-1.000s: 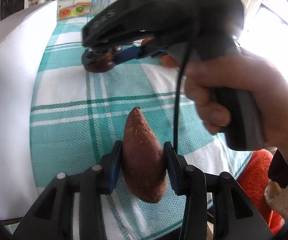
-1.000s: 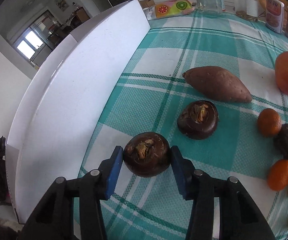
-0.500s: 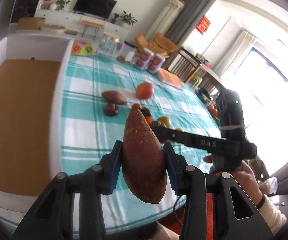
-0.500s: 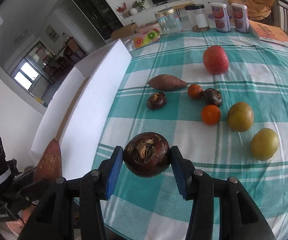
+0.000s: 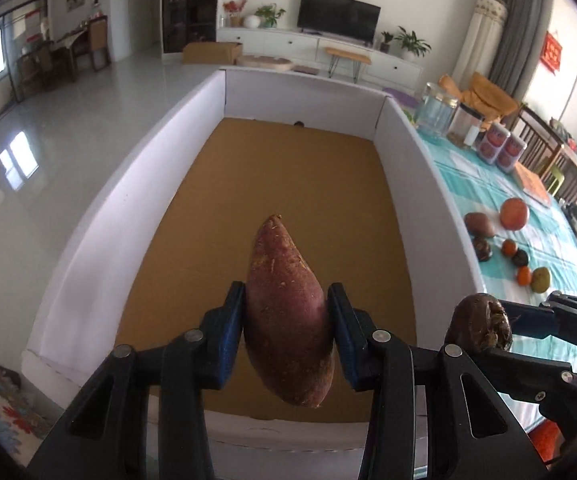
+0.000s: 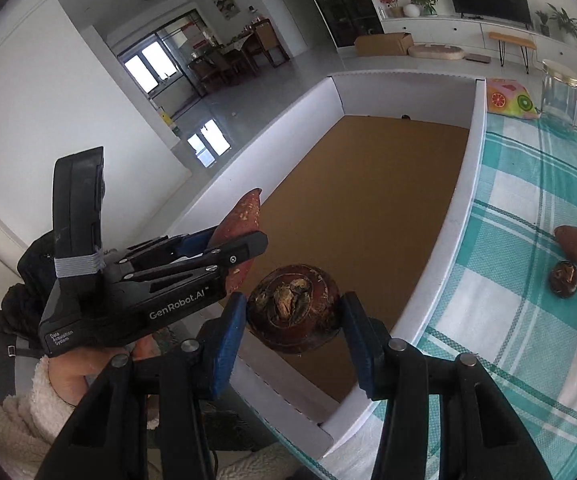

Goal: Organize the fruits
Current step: 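Carry both fruits over the box and open both grippers to drop them, then return both tools to the table above the remaining fruit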

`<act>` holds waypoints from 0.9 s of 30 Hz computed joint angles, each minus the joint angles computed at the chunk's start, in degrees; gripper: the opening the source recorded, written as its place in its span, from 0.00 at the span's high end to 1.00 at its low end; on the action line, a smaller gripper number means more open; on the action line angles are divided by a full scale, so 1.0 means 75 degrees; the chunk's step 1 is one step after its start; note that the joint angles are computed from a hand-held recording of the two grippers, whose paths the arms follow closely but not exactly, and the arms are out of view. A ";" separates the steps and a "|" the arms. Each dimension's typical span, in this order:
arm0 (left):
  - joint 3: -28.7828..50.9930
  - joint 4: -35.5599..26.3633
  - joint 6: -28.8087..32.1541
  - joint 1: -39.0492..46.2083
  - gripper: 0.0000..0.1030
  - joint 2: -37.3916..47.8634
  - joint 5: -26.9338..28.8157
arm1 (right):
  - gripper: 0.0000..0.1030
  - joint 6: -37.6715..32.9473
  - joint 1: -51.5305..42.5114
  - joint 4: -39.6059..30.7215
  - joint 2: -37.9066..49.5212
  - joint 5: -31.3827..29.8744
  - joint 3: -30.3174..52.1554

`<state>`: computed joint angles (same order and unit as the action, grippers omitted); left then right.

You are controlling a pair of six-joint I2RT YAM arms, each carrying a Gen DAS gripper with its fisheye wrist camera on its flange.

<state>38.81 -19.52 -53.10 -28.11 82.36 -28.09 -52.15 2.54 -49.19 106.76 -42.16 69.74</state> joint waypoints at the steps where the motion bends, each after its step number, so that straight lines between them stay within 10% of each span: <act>1: 0.0037 -0.0075 -0.0047 0.0009 0.57 0.0114 0.0021 | 0.52 0.0074 0.0077 0.0234 -0.0022 0.0104 -0.0152; 6: 0.0240 -0.0555 -0.0503 -0.0361 0.24 0.0241 -0.0713 | 0.26 0.0071 -0.0203 0.0459 0.0044 0.0131 -0.0257; 16: 0.1254 -0.0028 0.0266 -0.1485 0.16 0.0716 -0.2250 | 0.07 -0.0829 -0.2908 0.1150 0.0722 -0.0430 0.0156; 20: 0.1756 0.0925 0.1653 -0.1582 0.16 0.1540 -0.2253 | 0.07 -0.0491 -0.4035 0.2081 0.1561 -0.0084 0.0358; 27: 0.2906 0.0242 0.2177 -0.1515 0.15 0.3116 -0.1837 | 0.07 0.0472 -0.5190 0.1968 0.2837 -0.0513 0.1637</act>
<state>60.61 -17.71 -36.77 -39.47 105.74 -41.87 -48.61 -36.38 -34.43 128.04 -46.01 82.02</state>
